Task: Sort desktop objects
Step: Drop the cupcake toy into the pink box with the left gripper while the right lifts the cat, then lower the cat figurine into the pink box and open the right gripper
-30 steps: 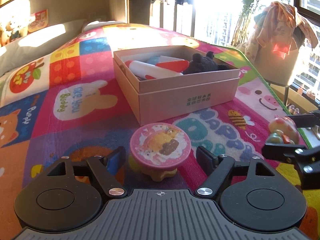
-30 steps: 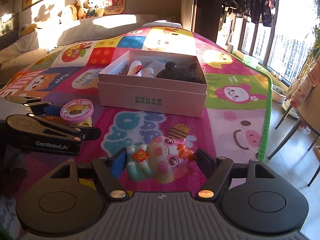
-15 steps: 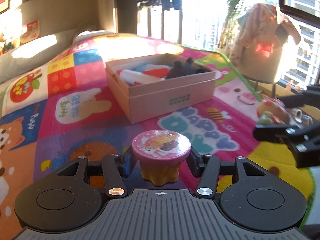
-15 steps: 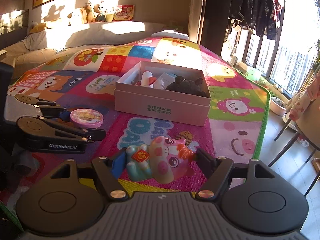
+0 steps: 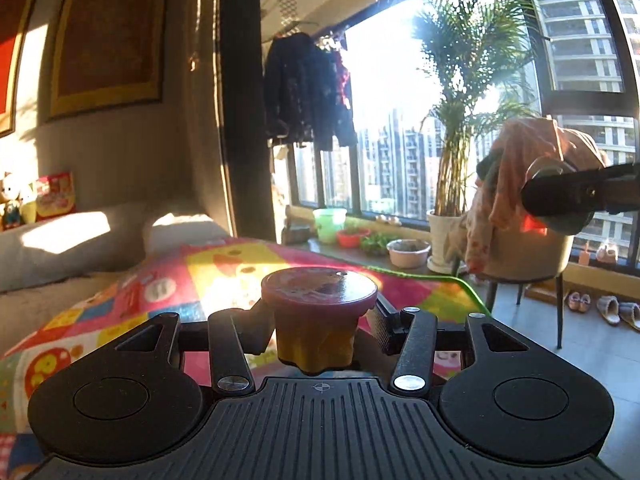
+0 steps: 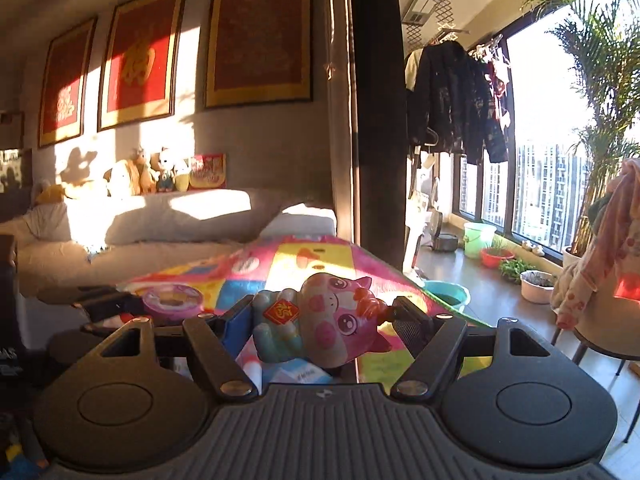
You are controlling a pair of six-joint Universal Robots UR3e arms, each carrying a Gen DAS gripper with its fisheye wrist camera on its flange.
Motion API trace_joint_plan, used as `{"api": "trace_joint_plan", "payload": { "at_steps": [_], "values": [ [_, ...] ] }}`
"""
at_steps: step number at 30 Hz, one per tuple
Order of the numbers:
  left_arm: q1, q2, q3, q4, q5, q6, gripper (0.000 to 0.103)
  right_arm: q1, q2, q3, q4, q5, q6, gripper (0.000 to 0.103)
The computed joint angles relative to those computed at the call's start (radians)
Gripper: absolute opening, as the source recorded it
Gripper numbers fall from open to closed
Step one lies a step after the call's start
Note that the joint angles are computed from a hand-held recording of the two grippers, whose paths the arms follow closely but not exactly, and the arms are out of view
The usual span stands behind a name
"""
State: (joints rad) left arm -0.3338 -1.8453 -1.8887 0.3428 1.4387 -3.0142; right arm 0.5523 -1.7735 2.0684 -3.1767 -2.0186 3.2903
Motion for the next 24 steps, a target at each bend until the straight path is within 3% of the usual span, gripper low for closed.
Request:
{"api": "trace_joint_plan", "payload": {
  "at_steps": [1,2,5,13,18,24],
  "values": [
    [0.004,-0.036,0.053,-0.036,0.002,-0.004,0.059,-0.036,0.019,-0.044,0.017,0.035,-0.002,0.074],
    [0.017,-0.046,0.074,-0.073,-0.016,-0.012,0.072,-0.065,0.044,-0.087,0.036,0.061,-0.001,0.074],
    [0.073,-0.015,-0.042,-0.054,-0.086,-0.045,0.093,-0.118,0.112,-0.17,0.072,0.1,0.003,0.074],
    [0.152,0.098,-0.477,0.053,-0.105,-0.027,0.098,-0.176,0.232,-0.236,0.135,0.2,0.046,0.074],
    [0.24,0.181,-0.611,0.083,-0.189,-0.035,0.1,-0.199,0.353,-0.372,0.225,0.256,0.095,0.074],
    [0.255,0.234,-0.667,0.095,-0.228,-0.057,0.102,-0.192,0.519,-0.582,0.35,0.318,0.167,0.074]
  ]
}}
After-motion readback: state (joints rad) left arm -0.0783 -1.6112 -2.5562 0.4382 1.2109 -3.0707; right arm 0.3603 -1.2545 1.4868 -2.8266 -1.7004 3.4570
